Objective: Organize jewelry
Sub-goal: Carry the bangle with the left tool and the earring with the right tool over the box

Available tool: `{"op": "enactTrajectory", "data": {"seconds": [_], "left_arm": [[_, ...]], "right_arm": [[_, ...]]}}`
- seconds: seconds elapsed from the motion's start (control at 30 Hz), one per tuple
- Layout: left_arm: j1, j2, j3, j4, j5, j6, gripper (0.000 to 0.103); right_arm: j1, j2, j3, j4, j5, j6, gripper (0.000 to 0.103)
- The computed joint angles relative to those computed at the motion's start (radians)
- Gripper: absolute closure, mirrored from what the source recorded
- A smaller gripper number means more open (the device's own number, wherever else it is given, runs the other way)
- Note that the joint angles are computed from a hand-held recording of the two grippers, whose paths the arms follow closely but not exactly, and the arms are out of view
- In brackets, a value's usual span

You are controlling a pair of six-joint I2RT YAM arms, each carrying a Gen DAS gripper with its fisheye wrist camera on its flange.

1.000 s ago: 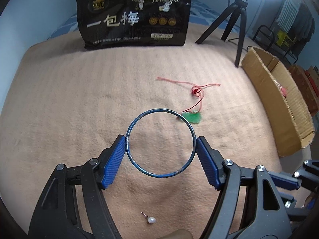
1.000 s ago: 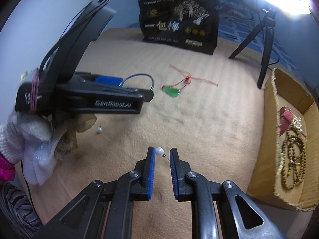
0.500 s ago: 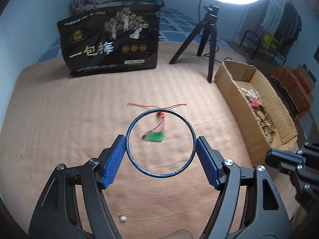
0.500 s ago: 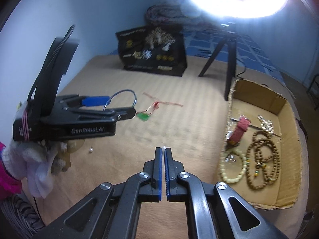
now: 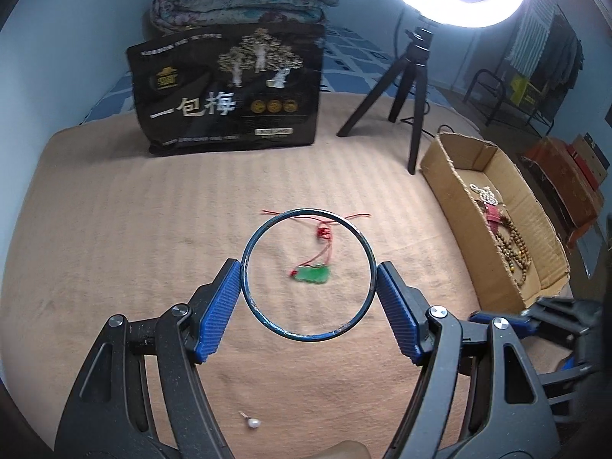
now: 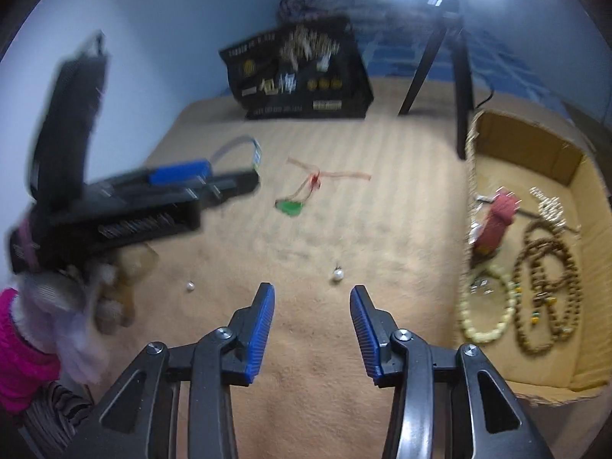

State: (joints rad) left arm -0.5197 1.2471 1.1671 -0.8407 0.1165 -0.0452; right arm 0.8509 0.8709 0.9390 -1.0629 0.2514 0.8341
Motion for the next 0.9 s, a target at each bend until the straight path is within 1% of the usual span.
{"op": "enactTrajectory", "data": {"seconds": [0.03,0.07,0.23,0.4,0.6,0.7,0.9], "left_arm": [[0.011,0.000,-0.001,0.000,0.005,0.005,0.029],[0.029,-0.001,-0.004,0.000,0.011,0.014,0.029],[0.087,-0.001,-0.015,0.001,0.036,0.043,0.029],[0.129,0.007,-0.024,0.005,0.056,0.061,0.029],[0.150,0.011,-0.028,0.005,0.067,0.068,0.029],[0.155,0.010,-0.027,0.005,0.069,0.066,0.029],[0.152,0.010,-0.018,0.002,0.071,0.058,0.029]], "right_arm": [[-0.001,0.020,-0.009,0.017,-0.002,-0.007,0.068],[-0.006,0.036,-0.013,0.030,-0.004,-0.015,0.069],[-0.064,0.129,-0.018,0.096,-0.014,-0.064,0.073],[-0.116,0.192,-0.012,0.111,-0.015,-0.097,0.076],[-0.123,0.246,-0.016,0.121,-0.009,-0.115,0.085],[-0.123,0.252,-0.016,0.122,-0.001,-0.118,0.096],[-0.116,0.235,-0.005,0.110,0.010,-0.106,0.097]]}}
